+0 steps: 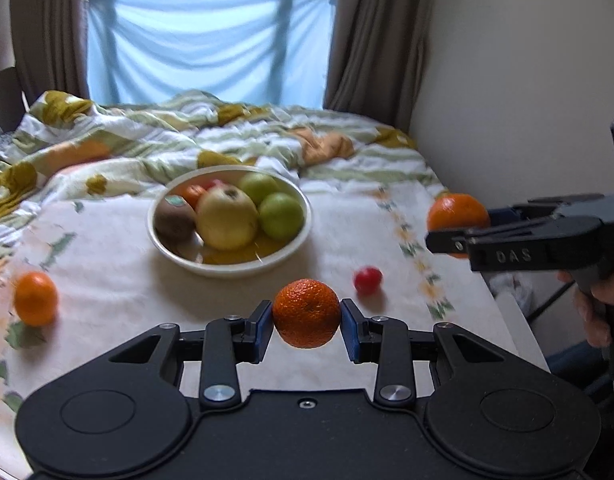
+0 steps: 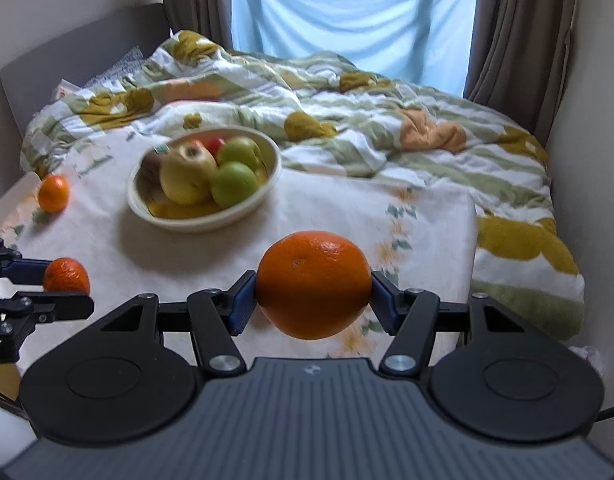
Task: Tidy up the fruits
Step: 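Carry the tangerine into the bowl and open the left tool while the right tool releases the orange there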
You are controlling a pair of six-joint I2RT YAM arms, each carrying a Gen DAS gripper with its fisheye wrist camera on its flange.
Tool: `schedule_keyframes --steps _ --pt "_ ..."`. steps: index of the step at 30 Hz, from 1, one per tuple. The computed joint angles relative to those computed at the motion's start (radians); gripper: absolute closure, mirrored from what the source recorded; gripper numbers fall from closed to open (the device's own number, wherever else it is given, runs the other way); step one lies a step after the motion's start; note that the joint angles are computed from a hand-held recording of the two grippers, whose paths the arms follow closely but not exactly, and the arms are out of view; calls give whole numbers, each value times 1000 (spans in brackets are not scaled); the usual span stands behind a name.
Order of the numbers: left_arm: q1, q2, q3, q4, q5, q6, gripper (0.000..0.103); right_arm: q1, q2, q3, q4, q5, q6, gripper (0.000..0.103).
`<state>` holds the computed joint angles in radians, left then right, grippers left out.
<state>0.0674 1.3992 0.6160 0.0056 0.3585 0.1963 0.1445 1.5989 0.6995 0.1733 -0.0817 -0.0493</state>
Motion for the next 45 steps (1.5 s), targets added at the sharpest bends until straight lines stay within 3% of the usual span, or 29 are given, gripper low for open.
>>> schedule_keyframes --steps 6,14,32,45 --pt "81 48 113 -27 45 49 64 68 -36 55 -59 43 38 28" --pt "151 238 370 -111 123 119 64 167 17 188 -108 128 123 28" --pt "185 754 1016 -407 215 314 63 277 341 580 -242 289 322 28" --pt "171 1099 1491 -652 212 382 63 290 502 750 -333 352 445 28"
